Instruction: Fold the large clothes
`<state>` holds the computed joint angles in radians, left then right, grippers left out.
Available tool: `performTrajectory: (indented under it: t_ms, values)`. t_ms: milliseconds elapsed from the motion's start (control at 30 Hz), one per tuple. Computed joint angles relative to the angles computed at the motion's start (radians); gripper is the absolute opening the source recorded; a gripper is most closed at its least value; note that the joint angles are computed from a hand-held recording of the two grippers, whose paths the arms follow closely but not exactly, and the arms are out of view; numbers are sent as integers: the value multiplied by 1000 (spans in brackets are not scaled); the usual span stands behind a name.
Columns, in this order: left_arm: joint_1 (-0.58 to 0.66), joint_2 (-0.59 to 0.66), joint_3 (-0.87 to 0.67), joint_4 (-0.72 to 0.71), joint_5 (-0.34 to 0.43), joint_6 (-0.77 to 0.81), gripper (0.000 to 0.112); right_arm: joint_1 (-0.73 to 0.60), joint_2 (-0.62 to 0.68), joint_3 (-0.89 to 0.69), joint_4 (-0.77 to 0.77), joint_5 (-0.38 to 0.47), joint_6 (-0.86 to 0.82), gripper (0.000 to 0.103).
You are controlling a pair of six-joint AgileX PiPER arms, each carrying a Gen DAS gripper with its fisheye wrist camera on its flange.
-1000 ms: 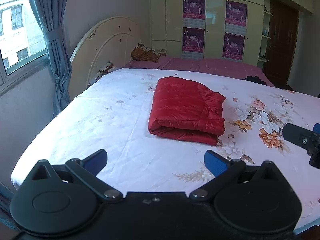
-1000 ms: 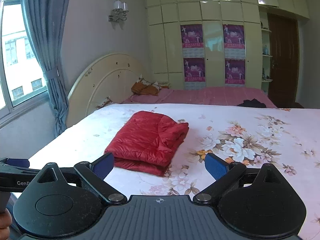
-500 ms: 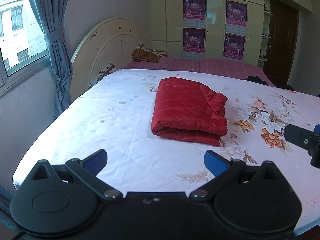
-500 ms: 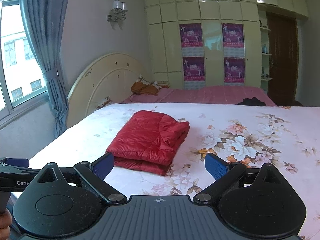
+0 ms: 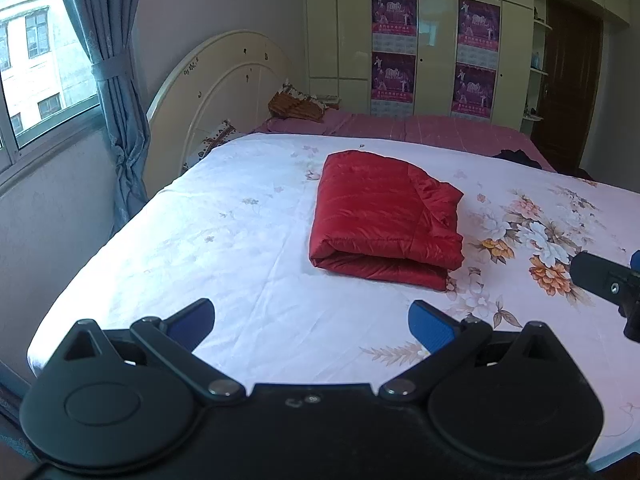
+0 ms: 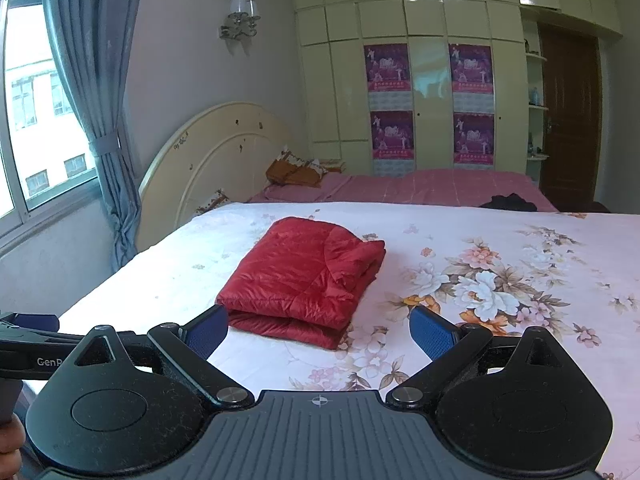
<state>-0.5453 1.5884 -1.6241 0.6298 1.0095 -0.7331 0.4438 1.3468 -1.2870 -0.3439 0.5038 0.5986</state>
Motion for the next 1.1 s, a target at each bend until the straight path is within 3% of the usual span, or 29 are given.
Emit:
performTrajectory:
  t_ms: [1100]
  values:
    - [44,111,-114,-106,15,91,103,-75,56,-20,154,-15,-148,96]
